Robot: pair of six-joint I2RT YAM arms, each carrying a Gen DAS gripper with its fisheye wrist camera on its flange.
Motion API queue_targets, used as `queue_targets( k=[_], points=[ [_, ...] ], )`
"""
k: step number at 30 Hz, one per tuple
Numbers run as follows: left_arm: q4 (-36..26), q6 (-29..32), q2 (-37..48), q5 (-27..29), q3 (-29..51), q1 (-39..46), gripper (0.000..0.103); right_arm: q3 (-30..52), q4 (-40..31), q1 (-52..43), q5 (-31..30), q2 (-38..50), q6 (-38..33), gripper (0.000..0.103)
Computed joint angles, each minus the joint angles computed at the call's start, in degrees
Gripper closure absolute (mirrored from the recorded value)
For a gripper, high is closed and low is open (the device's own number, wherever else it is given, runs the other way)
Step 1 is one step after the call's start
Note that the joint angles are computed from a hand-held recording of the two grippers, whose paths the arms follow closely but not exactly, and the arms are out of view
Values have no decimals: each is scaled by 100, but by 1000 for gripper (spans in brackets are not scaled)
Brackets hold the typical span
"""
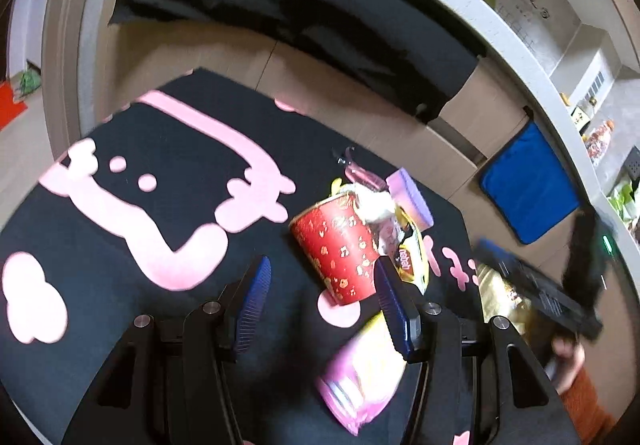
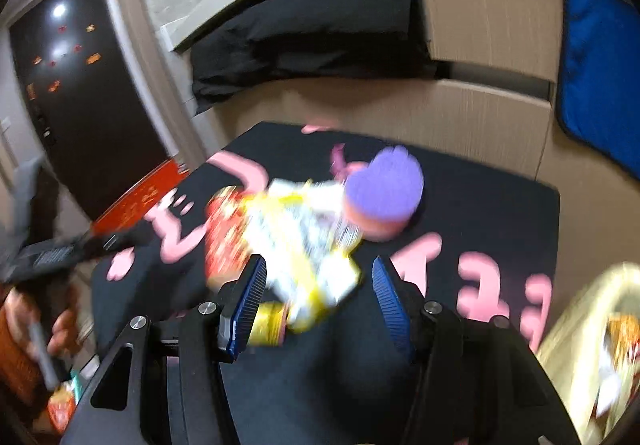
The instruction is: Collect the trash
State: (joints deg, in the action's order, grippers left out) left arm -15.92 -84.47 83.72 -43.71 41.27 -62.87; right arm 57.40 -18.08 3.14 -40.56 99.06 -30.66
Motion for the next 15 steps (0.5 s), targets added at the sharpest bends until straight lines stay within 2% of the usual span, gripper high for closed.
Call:
queue_targets(
  k=[3, 5, 7, 11, 12, 15],
  points=[
    [-9, 193, -29, -67, 8, -11, 48, 542, 615, 427, 434, 579, 1032, 49],
    [213, 410, -38, 62, -88, 88, 48, 932, 839, 634, 714, 978, 1483, 48],
    [534, 595, -31, 269, -234, 223, 48, 1522, 856, 869, 1046, 1493, 1804, 48],
    [1007, 680, 86, 514, -434, 343, 48, 2596, 478, 1200, 2004, 2358, 1944, 48],
    [1124, 684, 102, 573, -495, 365, 48, 2790, 312, 1206, 2063, 2501, 1942, 45],
    [1468, 684, 172, 729, -645, 441, 48, 3222, -489, 976, 1412, 2839, 1834, 45]
  ],
)
